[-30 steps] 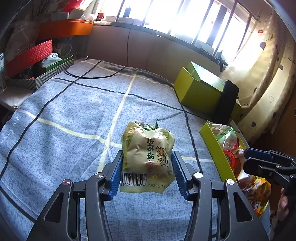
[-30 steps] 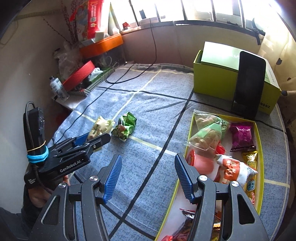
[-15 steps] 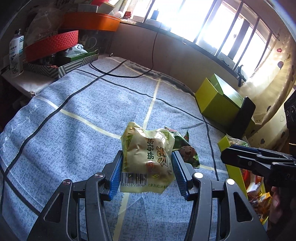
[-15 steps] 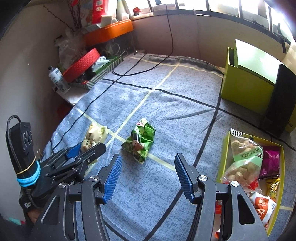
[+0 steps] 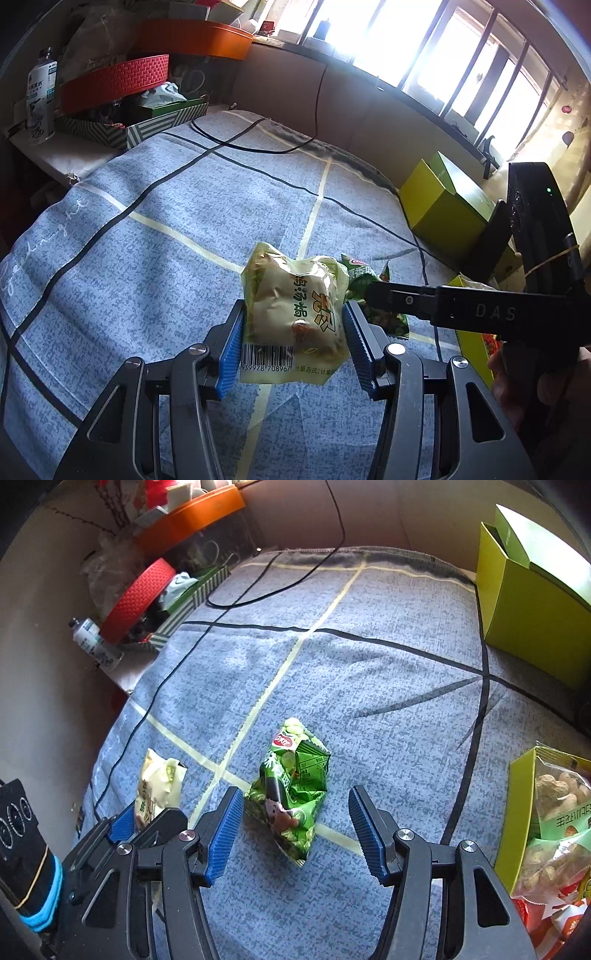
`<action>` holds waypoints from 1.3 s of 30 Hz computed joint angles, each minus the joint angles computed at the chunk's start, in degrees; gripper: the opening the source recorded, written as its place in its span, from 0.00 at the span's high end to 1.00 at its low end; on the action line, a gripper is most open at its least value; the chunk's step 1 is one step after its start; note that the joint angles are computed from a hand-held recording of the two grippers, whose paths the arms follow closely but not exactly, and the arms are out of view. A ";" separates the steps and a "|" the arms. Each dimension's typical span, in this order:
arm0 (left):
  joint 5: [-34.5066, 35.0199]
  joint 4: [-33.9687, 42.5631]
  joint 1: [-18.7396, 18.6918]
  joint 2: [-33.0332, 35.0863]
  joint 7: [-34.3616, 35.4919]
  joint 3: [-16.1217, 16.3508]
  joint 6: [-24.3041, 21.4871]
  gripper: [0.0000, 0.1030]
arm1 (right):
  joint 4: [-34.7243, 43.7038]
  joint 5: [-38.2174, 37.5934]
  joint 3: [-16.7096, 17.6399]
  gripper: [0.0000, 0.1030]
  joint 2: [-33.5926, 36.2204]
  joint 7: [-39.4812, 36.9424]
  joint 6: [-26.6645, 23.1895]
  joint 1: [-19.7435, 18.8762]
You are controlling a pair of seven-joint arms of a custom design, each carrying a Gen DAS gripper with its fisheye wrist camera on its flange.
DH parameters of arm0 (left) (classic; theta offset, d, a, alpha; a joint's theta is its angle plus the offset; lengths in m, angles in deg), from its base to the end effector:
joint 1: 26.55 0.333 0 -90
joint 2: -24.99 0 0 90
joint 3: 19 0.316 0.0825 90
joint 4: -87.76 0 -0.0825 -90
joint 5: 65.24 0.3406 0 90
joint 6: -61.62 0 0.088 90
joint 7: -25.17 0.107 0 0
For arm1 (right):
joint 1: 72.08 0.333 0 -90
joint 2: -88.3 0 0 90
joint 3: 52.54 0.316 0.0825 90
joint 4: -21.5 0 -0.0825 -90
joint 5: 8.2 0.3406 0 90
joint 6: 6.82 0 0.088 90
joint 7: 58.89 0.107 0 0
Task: Organize snacks
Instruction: 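Grasp the green snack bag with the right tool while the left lifts the bread packet, then carry the green bag toward the tray with the right tool while the left carries the bread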
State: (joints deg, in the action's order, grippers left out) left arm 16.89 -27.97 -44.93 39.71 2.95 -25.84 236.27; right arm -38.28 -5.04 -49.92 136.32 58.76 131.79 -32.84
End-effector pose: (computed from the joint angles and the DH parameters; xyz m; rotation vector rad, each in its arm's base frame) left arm 0.4821 -0.3076 0.3964 -1.9774 1.7091 -1.1077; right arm 0.5827 0.5033 0.4110 -2.0051 1.6526 -0.0281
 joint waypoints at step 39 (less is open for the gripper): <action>-4.34 1.80 -3.00 -1.01 10.19 -1.95 -4.19 0.49 | -36.08 -7.11 -2.15 0.73 -23.92 5.82 23.25 2.48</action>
State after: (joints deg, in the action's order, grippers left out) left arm 12.55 -26.17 -47.93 38.70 13.15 -27.79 232.08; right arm -74.36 -12.15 -52.07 112.39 64.58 155.03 -30.36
